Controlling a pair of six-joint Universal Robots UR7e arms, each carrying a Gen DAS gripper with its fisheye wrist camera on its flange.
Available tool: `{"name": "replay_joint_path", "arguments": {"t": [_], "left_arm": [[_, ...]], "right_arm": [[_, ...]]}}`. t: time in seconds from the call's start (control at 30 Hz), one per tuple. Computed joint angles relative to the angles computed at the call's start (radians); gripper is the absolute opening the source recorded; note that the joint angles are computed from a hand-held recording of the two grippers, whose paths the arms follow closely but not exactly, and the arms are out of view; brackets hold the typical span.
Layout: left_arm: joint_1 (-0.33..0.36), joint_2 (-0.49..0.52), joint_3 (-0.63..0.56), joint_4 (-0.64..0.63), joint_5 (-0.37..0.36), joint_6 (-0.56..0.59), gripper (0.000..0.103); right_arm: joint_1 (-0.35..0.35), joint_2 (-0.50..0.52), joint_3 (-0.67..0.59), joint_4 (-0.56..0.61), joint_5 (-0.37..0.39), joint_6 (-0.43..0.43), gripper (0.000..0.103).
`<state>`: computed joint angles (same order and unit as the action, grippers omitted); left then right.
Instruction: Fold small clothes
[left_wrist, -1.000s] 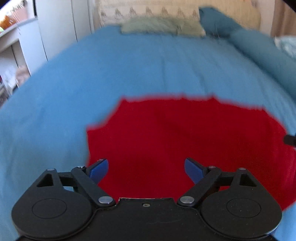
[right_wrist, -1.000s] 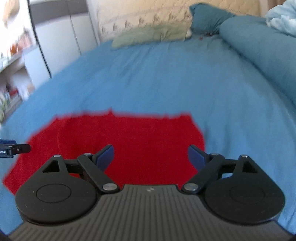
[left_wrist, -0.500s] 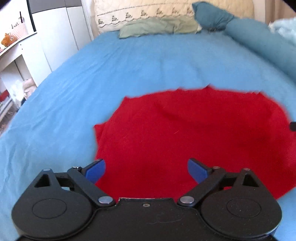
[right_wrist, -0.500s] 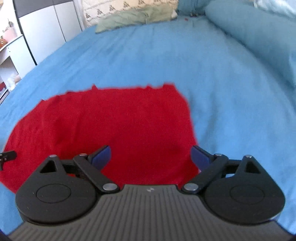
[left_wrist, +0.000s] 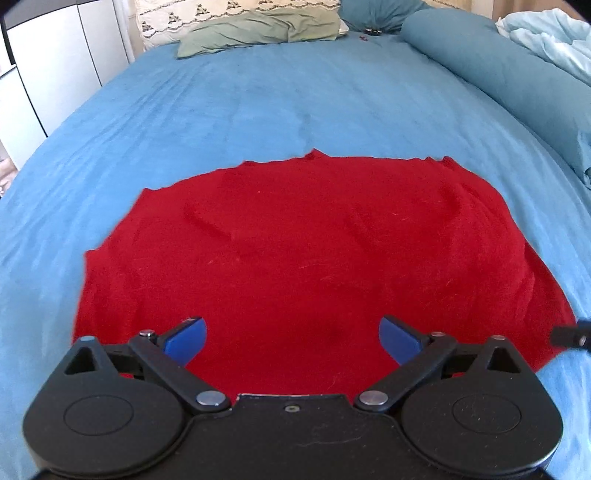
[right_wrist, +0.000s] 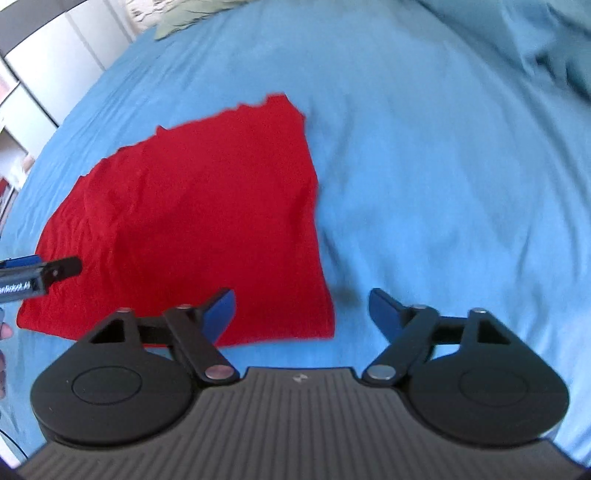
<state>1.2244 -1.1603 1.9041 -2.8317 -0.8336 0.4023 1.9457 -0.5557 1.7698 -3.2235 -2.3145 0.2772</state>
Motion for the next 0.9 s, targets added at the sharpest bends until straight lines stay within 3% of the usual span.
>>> {"name": "replay_joint_path", "arguments": {"t": [0.17, 0.27, 0.33, 0.43, 0.57, 0.73, 0.8, 0.9], "left_arm": [[0.009, 0.044, -0.027, -0.034, 0.004, 0.029, 0.102], [0.019, 0.071, -0.053, -0.052, 0.008, 0.045, 0.102], [0.026, 0.094, -0.076, -0.057, 0.017, 0.04, 0.102], [0.04, 0.132, -0.126, 0.012, 0.056, -0.013, 0.102], [0.077, 0.148, -0.185, 0.118, 0.015, -0.134, 0.103], [0.08, 0.141, -0.249, 0.251, 0.0, -0.141, 0.102], [0.088, 0.113, -0.256, 0.26, -0.003, -0.128, 0.102], [0.113, 0.052, -0.267, 0.26, -0.015, -0.066, 0.102]], "right_arm": [[-0.026, 0.054, -0.001, -0.142, 0.051, -0.018, 0.082], [-0.037, 0.079, -0.049, -0.131, 0.063, -0.039, 0.073], [-0.04, 0.087, -0.073, -0.111, 0.062, -0.037, 0.049], [-0.039, 0.081, -0.09, -0.06, 0.055, -0.006, 0.029], [-0.021, 0.059, -0.094, -0.025, 0.053, 0.066, 0.026], [0.03, 0.05, -0.144, -0.038, 0.072, 0.139, 0.024], [0.061, 0.072, -0.217, -0.028, 0.084, 0.114, 0.024], [0.108, 0.145, -0.394, 0.032, 0.131, 0.007, 0.024]]}}
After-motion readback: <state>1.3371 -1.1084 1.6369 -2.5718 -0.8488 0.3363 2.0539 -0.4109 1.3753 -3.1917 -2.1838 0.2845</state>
